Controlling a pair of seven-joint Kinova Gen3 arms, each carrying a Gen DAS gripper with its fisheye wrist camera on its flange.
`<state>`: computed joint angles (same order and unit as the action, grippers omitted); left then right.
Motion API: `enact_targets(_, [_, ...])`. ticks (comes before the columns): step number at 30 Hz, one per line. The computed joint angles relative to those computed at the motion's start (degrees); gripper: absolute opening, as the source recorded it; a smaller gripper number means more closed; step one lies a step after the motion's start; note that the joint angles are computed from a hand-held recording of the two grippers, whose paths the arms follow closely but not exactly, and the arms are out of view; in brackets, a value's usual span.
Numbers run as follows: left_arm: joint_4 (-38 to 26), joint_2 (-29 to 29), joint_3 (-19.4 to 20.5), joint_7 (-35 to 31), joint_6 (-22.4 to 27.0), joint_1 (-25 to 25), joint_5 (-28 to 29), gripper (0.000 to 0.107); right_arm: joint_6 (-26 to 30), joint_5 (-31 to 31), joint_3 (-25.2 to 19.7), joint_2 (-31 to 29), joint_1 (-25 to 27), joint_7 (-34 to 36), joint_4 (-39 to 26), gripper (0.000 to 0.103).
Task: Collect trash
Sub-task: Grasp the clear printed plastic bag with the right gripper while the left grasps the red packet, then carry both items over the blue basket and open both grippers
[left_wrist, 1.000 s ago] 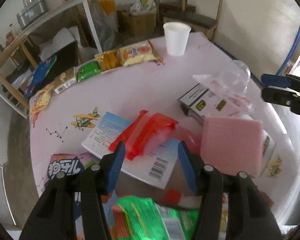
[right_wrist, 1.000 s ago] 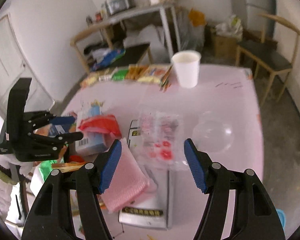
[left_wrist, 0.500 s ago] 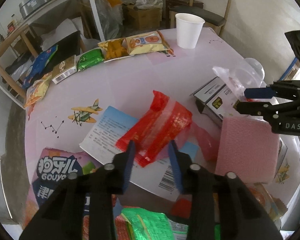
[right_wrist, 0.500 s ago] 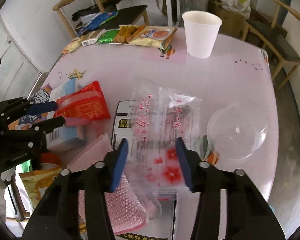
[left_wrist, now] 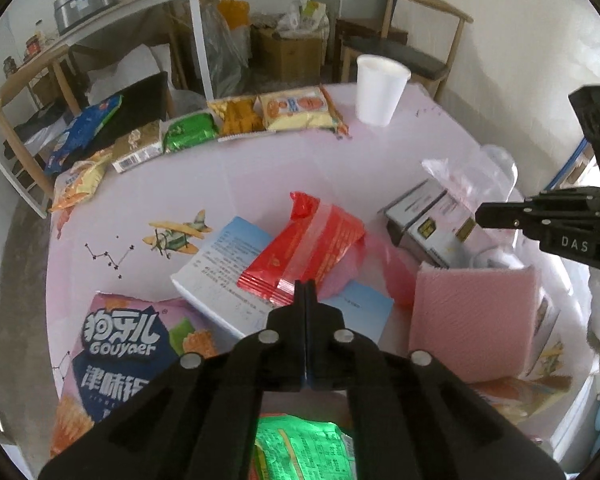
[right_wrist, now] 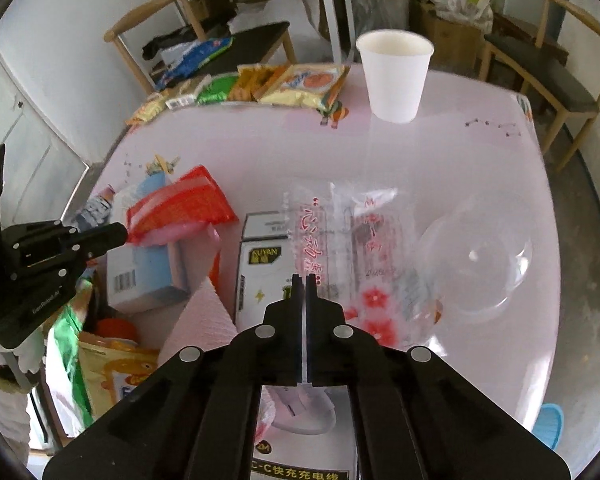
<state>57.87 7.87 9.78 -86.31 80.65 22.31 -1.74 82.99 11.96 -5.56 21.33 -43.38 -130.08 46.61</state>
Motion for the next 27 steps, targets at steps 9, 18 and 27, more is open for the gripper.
enact_targets(9, [-0.8, -4.3, -0.1, 2.2, -3.0, -2.4, 3.1, 0.0, -6.7, 2.1, -0.8, -5.3, 0.0, -3.0, 3.7, 0.0])
enact_targets(18, [-5.5, -0.7, 0.1, 1.9, 1.8, -3.2, 5.5, 0.036, -11.1, 4.1, -3.0, -10.5, 0.2, -6.1, 7.4, 0.0])
enact_targets(27, [-15.9, 11.7, -1.7, -1.9, 11.0, 6.5, -6.6, 0.066, -14.2, 2.2, -4.3, -12.2, 3.3, -7.1, 10.9, 0.0])
